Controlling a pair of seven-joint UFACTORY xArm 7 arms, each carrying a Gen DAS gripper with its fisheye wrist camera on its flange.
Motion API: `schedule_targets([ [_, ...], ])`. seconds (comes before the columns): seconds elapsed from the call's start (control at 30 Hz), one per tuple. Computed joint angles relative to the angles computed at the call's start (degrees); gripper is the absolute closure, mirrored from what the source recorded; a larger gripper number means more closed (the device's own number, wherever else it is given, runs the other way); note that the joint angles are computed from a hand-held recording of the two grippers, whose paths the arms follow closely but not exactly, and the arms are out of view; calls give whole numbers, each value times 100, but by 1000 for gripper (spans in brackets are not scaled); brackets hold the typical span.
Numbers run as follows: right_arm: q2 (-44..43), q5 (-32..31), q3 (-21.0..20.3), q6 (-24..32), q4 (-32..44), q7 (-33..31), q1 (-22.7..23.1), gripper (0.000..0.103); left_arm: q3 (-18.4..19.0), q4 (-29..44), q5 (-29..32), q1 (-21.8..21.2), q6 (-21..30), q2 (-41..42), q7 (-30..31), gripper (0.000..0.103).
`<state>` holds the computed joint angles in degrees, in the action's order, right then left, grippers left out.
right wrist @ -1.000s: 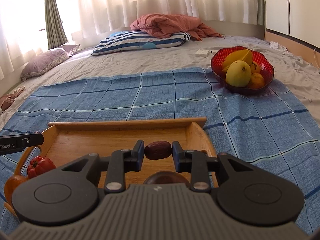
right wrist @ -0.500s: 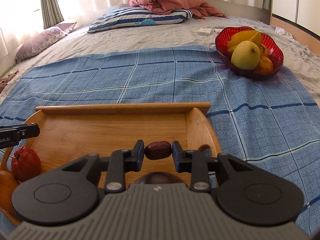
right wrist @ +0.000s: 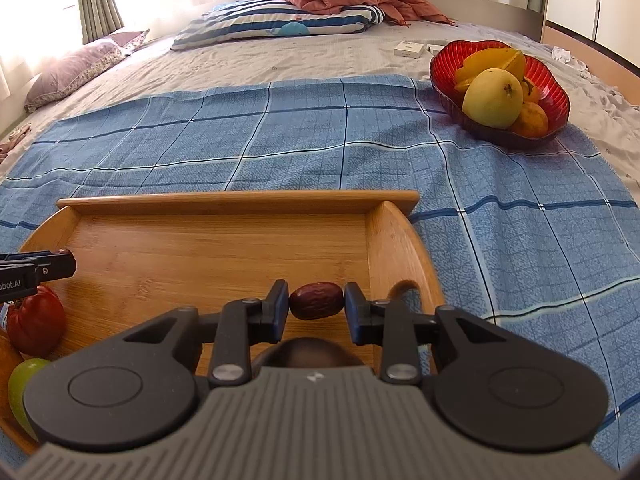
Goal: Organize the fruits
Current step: 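Hold the date above the tray with the left gripper while the right holds its date above the tray, then open the left gripper to drop its date while the right opens to drop its date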
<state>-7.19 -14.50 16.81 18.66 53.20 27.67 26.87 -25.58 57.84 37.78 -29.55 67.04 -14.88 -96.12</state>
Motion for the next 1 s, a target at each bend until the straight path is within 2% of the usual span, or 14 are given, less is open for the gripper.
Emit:
schedule_targets([
  [0.63, 85, 66, -32, 138, 83, -83, 42, 67, 149, -27, -413, 48, -114, -9, 85, 74],
  [1.0, 132, 125, -54, 185, 134, -116, 64, 64, 120, 4, -427, 86, -99, 15, 108, 74],
])
